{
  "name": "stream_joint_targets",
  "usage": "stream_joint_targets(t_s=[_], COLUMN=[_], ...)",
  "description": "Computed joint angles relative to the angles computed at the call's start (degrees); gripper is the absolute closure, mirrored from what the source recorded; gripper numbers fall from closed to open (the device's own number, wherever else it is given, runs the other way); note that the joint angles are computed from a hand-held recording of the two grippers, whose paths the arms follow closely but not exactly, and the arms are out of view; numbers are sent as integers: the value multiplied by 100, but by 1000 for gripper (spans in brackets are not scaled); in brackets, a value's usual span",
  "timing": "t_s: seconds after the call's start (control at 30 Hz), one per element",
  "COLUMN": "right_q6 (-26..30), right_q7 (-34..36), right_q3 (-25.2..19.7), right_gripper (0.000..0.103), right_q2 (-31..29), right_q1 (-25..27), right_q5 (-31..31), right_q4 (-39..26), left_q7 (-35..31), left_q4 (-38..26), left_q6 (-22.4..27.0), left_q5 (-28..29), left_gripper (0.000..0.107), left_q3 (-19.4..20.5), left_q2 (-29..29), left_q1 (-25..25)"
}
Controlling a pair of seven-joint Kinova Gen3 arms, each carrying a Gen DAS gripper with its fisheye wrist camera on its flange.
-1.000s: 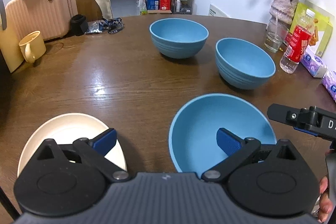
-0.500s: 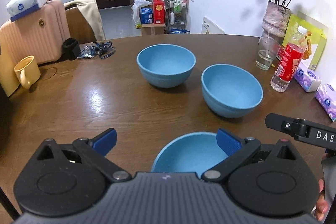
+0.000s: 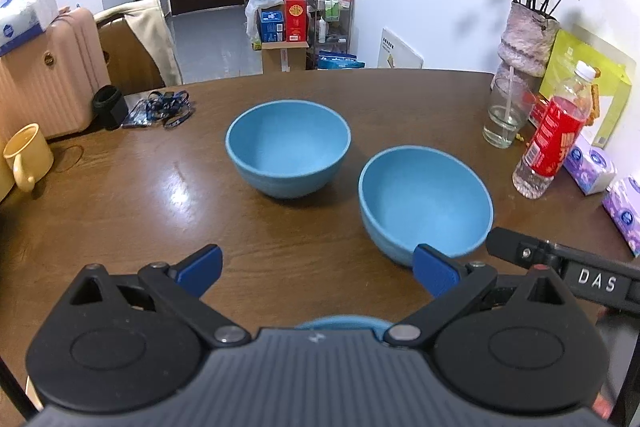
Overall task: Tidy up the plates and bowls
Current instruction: 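Move both open grippers to the blue bowl beside the water bottle, then close both grippers on the rim of the blue bowl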
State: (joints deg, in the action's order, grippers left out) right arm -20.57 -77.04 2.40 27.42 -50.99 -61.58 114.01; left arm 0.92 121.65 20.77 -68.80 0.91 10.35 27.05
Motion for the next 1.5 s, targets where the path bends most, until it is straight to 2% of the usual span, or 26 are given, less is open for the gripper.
stream_joint_targets(t_s=[0.1, 0.33, 0.53, 0.67, 0.77, 0.9, 0.97, 1.03, 1.07, 1.2, 1.3, 1.37, 1.47, 1.5], right_q6=[4, 198, 588, 553, 418, 406, 397, 454, 478, 519, 602, 667, 689, 702], right_q7=[-121, -924, -1503, -2087, -2535, -2836, -2981, -3096, -3146, -3365, -3476, -3559, -3691, -3721], right_q3=[-30, -40, 89, -315, -671, -573, -588, -537, -484, -353, -64, -25, -44, 16], right_gripper=[0, 0, 6, 6, 9, 14, 17, 25, 31, 40, 49, 60, 69, 70], right_q2=[72, 390, 700, 947, 1127, 1304, 1361, 1417, 1437, 1485, 1496, 1522, 1533, 1531], right_q1=[156, 600, 830, 1321, 1673, 1610, 1634, 1597, 1557, 1436, 1188, 1166, 1204, 1154], right_q5=[163, 833, 1448, 2062, 2533, 2803, 3009, 3164, 3222, 3503, 3541, 3620, 3772, 3769], right_q4=[-92, -370, -741, -909, -953, -1038, -1063, -1126, -1141, -1194, -1225, -1267, -1274, -1274], left_q7=[-474, -1295, -2108, -2750, -3057, -3458, -3660, -3928, -4031, -4386, -4727, -4967, -5285, -5328], left_q4=[-331, -1040, -1551, -1856, -2102, -2304, -2394, -2474, -2505, -2603, -2665, -2700, -2729, -2720], left_q6=[40, 124, 242, 277, 405, 447, 469, 500, 507, 521, 517, 530, 525, 498], left_q5=[425, 1292, 2085, 2803, 3164, 3572, 3795, 4048, 4144, 4494, 4786, 4981, 5241, 5288], left_gripper=[4, 4, 5, 6, 10, 13, 21, 27, 29, 38, 54, 69, 84, 86], left_q3=[81, -99, -150, -30, -98, -205, -227, -185, -199, -296, -287, -266, -237, -279], left_q2=[190, 758, 1230, 1489, 1702, 1891, 1971, 2035, 2062, 2147, 2206, 2245, 2289, 2293], left_q1=[-90, -21, -89, -357, -349, -339, -355, -430, -433, -387, -424, -456, -504, -468])
